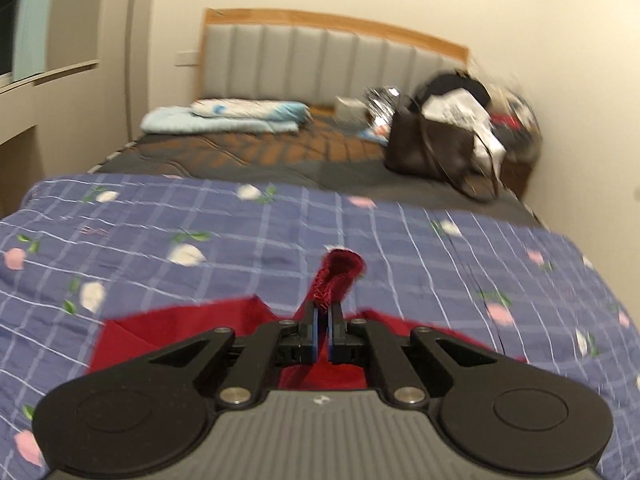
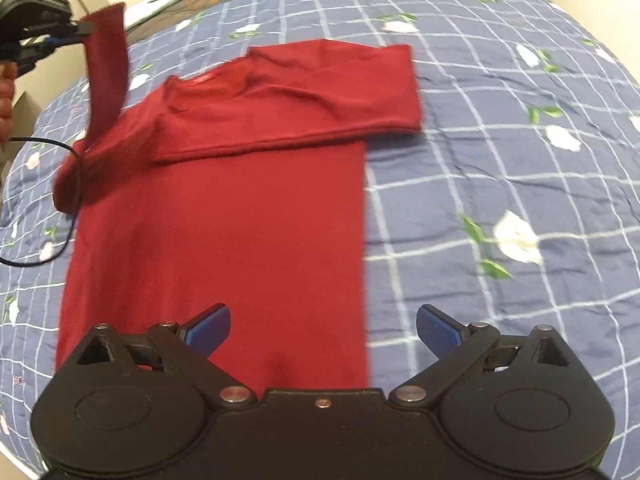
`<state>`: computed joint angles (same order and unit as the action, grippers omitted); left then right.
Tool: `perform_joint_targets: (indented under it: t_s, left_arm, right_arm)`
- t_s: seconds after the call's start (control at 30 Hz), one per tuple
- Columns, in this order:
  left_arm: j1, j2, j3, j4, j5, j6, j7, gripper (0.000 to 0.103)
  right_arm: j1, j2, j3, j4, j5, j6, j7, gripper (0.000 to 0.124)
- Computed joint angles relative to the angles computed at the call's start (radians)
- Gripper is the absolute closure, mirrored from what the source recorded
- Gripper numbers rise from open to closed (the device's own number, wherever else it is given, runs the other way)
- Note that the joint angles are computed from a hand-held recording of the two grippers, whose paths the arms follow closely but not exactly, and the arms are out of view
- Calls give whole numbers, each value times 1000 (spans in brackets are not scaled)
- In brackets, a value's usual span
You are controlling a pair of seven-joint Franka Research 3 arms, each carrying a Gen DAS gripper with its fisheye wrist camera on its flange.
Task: Fold small clothes
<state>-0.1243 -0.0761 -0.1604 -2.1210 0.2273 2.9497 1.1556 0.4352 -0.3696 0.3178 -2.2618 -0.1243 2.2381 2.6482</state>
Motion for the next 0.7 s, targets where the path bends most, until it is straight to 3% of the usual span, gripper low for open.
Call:
perform_joint_targets:
  t_s: [0.13,0.5,0.6,0.67,0.7]
  left_arm:
    - [-21,20,-30,-6,61,-19,-21,100]
    - [-71,84,-43,38,-230,-194,276,94]
    - [-68,94,-47,51,-311,-235,333,77]
    - [-65,99,-48,58,-357,-256,365,53]
    - [-62,96,-48,58,-381,-259,381,48]
  right_arm:
    - [-7,-52,-12,-54,18,-9,2,24]
    - [-40,-102,-11,-123,48,4,-11,24]
    - [-49,-99,-12,-128,45,14,-17,24]
    - [-59,-97,-13,-131,36,23,-17,24]
    - [-66,-94,-14,-131,28,27,-18,24]
